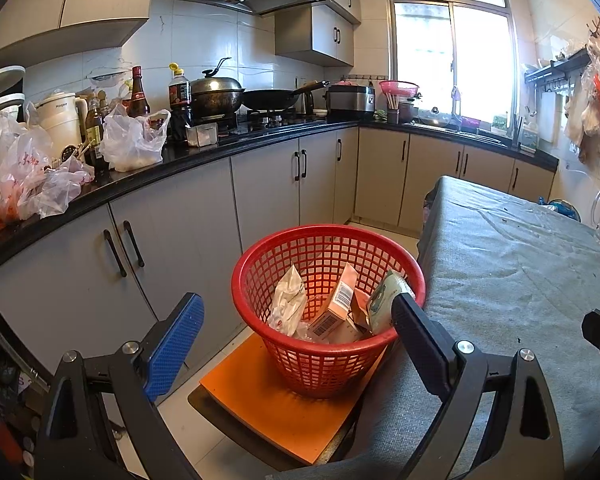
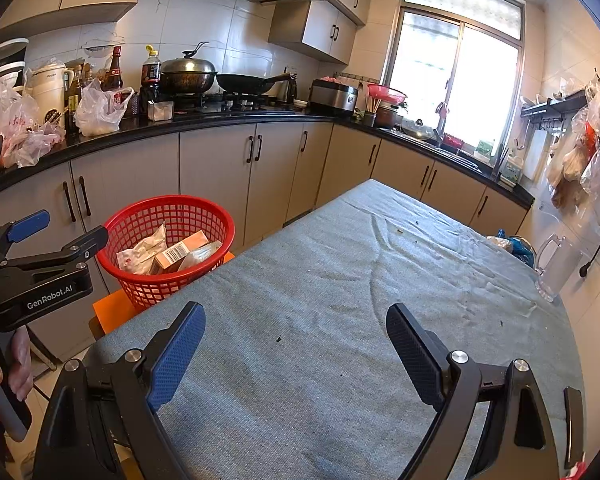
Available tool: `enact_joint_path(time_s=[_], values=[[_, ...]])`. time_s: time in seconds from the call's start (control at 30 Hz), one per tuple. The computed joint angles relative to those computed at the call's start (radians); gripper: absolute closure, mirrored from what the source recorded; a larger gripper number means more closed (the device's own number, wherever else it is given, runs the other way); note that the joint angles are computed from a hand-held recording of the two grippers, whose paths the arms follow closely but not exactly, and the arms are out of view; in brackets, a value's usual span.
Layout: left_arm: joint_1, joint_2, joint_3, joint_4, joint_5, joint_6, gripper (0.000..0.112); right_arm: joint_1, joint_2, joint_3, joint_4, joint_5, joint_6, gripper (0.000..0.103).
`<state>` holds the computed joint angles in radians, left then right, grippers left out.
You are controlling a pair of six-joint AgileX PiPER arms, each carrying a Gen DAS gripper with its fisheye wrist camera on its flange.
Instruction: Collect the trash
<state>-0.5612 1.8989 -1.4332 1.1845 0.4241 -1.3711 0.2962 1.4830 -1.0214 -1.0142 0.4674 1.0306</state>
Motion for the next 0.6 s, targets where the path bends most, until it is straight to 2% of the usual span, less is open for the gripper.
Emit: enact_joint_path(time_s=[0.6], values=[[0.003,-0.002,0.006,0.009,-0.004,-0.009,0.018,0.0,0.007,0.007,-0.013,-0.007,0.015,0.009]])
